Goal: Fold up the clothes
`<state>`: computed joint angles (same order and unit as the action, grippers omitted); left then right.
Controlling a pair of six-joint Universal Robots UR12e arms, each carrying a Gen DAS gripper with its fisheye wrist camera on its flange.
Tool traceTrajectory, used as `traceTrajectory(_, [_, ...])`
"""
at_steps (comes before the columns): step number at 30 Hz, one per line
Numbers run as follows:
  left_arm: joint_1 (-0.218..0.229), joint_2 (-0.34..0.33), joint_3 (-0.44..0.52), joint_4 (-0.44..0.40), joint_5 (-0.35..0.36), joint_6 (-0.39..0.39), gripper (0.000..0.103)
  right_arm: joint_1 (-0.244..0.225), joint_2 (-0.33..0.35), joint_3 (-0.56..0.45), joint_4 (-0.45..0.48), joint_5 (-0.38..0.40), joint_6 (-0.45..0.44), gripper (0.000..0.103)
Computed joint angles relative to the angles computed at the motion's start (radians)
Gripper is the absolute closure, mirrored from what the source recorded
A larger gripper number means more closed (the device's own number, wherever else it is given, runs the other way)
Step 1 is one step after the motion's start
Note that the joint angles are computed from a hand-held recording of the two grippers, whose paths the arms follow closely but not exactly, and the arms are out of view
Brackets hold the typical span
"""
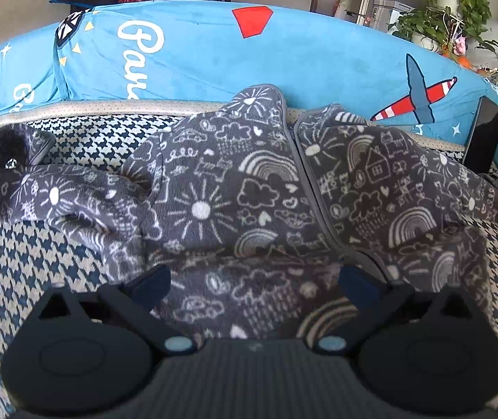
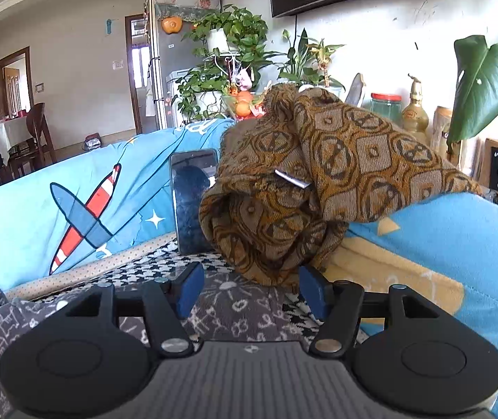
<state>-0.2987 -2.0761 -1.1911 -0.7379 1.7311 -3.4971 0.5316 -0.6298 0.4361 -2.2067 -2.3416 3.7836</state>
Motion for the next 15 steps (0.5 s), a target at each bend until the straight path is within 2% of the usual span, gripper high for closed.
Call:
traceTrajectory(3, [-0.008, 0.024, -0.044, 0.023, -0.003, -0.005, 0.000, 0.000, -0.046, 0.075, -0.011, 0.088, 0.034, 0.039])
traceTrajectory(7, [-0.024, 0.049, -0.088, 0.044, 0.029, 0.014, 0.000, 0.003, -0.099, 0.166, -0.035, 0.204, 0.061, 0.030])
traceTrajectory(11, [-0.033, 0.080, -0.145, 0.085, 0.036, 0.019, 0.000, 0.013, -0.120, 0.204, -0.015, 0.244, 0.063, 0.030])
traceTrajectory(15, [-0.034, 0.109, -0.192, 0.108, 0.029, -0.007, 0.000, 0.024, -0.147, 0.254, -0.013, 0.260, 0.055, 0.029])
